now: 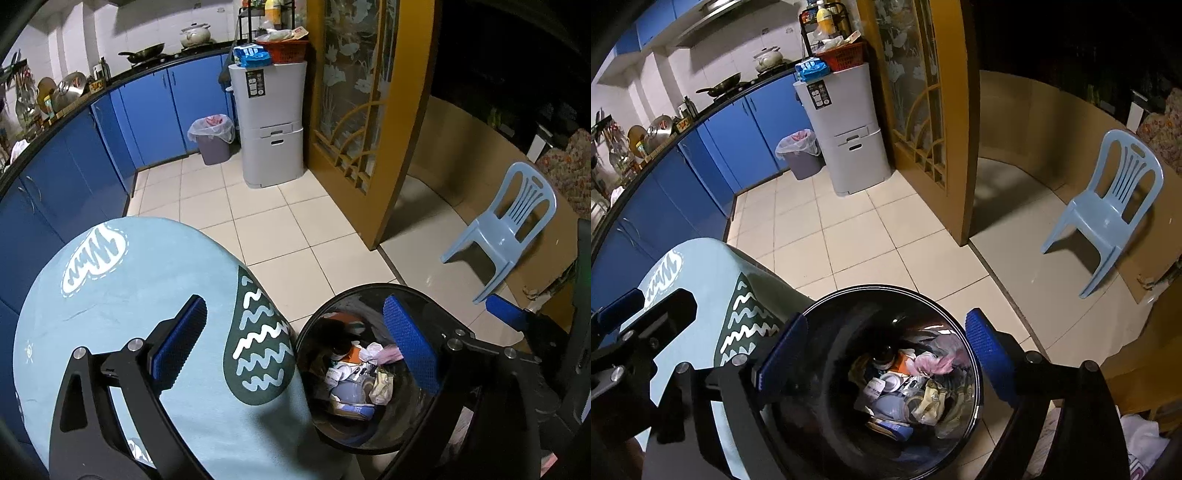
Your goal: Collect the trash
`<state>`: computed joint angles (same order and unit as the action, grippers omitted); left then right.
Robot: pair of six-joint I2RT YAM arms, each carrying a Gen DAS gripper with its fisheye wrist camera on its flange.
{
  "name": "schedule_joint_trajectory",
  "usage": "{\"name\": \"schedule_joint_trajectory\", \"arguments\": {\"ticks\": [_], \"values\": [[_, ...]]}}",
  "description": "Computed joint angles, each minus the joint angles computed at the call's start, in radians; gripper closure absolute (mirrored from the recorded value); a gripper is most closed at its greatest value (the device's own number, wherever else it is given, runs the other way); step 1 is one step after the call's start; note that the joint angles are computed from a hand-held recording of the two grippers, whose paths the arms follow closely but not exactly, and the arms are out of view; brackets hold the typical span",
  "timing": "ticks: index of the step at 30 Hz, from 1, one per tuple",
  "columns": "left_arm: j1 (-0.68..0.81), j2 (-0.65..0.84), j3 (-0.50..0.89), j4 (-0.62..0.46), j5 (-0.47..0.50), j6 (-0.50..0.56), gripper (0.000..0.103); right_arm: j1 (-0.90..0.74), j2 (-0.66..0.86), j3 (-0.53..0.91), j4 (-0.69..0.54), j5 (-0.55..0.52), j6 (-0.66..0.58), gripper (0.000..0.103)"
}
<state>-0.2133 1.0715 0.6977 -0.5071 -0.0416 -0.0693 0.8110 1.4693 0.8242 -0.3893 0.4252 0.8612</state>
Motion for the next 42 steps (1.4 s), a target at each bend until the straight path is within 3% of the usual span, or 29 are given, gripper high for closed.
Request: {"name": "schedule_joint_trajectory", "arguments": {"ticks": [24, 28, 42], "values": [[0.029, -0.004, 0.003, -0.050, 0.014, 0.014, 0.004, 0.025, -0.005, 0.014, -0.055, 0.035, 0.041, 0.018], [0.023, -0.015, 0.000, -0.055, 0.009, 0.013, 0.004, 0.026, -0.016, 0.005, -0.060, 0.042, 0.052, 0.013], [0.029, -0.017, 0.008, -0.073, 0.009, 0.015, 0.004, 0.025, -0.022, 0.000, -0.062, 0.038, 0.051, 0.012]]}}
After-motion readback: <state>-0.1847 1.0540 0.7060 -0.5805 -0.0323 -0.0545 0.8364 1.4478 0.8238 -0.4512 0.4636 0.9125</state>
